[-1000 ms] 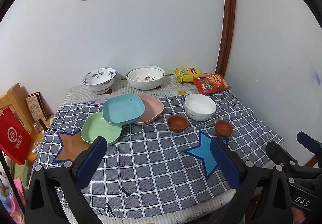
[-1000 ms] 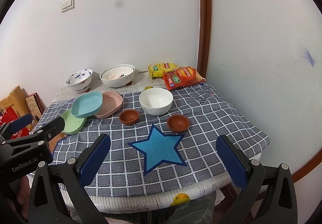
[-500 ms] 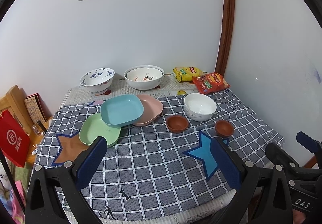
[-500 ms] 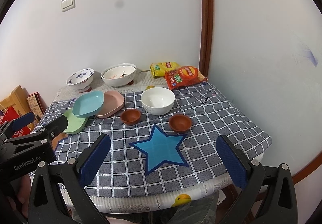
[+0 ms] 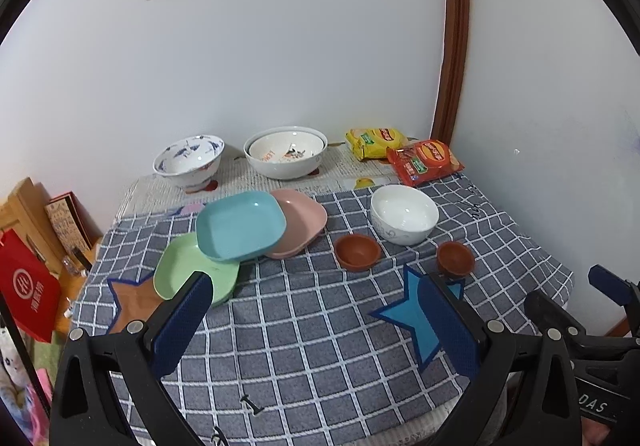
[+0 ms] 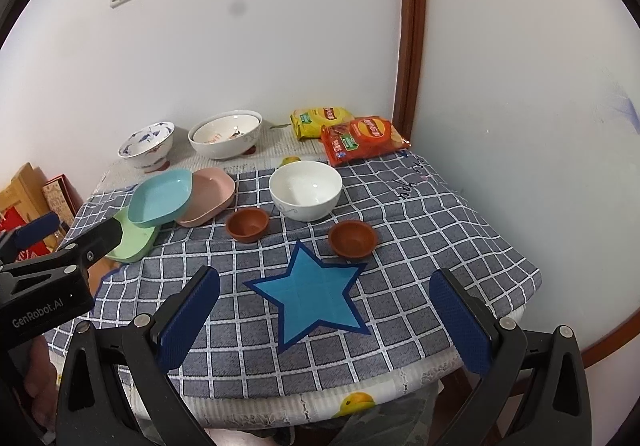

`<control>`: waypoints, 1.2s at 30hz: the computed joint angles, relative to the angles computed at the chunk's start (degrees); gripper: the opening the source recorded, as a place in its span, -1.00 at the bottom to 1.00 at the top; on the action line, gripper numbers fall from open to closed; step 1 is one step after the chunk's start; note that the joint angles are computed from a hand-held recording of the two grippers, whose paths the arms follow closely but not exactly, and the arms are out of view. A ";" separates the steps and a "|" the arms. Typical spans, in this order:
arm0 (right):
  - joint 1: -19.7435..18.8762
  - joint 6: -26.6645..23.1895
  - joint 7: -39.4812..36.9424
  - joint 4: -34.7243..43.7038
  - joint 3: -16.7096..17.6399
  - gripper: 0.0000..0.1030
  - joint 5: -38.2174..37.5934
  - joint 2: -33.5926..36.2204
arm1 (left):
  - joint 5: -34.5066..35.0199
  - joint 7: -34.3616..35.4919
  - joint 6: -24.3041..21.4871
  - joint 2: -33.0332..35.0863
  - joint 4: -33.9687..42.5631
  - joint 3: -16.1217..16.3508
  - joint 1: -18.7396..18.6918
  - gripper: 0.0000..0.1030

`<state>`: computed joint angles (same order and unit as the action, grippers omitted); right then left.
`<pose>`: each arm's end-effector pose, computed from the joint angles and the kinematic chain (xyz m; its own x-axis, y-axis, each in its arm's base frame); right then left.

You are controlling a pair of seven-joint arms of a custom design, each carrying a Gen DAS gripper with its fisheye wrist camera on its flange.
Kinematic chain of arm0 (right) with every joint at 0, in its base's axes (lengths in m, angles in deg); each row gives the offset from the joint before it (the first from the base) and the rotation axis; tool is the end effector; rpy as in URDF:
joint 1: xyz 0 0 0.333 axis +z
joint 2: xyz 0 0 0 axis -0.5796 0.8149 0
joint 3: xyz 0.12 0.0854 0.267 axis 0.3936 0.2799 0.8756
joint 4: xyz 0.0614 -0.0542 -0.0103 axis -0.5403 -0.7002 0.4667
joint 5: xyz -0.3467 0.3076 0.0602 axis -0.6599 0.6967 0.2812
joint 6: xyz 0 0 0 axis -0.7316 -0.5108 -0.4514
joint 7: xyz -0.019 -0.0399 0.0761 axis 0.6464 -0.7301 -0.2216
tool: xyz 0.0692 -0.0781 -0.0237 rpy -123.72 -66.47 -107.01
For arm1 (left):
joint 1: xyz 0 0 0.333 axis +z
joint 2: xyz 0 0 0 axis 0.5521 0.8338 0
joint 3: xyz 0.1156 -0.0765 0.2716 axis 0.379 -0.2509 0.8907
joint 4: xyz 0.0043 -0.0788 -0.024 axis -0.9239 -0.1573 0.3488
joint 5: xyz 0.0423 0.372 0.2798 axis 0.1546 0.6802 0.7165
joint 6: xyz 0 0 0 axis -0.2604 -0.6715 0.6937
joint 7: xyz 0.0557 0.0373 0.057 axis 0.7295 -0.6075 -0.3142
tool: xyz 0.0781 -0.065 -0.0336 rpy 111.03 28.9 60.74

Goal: Organize plates and bowls
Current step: 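Move both grippers toward the light-blue plate lying on the pink plate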

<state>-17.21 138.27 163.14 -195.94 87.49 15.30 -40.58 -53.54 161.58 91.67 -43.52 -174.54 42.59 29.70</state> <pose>0.5288 0.3254 0.5760 -0.1207 -0.9901 -0.0718 -0.6163 0.1315 -0.7764 0.5859 -0.1264 0.6491 -0.1698 -0.9853 -0.0168 -0.6304 0.1217 -0.7666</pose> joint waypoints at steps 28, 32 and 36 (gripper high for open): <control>-0.66 8.11 -4.70 6.45 -2.64 0.99 3.32 7.20 | -2.04 2.49 -2.74 9.99 9.75 0.87 1.40 0.95; 0.66 6.48 -4.46 9.91 -3.56 0.91 1.14 10.43 | -1.75 2.65 -3.58 12.74 11.98 1.08 2.02 0.95; 2.29 5.62 -5.49 14.54 -5.01 0.82 0.74 14.78 | -0.96 2.17 -4.58 15.70 14.63 1.28 2.74 0.90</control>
<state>-14.91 143.89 157.65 -181.40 82.47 16.04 -25.79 -54.50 163.76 87.10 -27.81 -159.91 43.87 32.44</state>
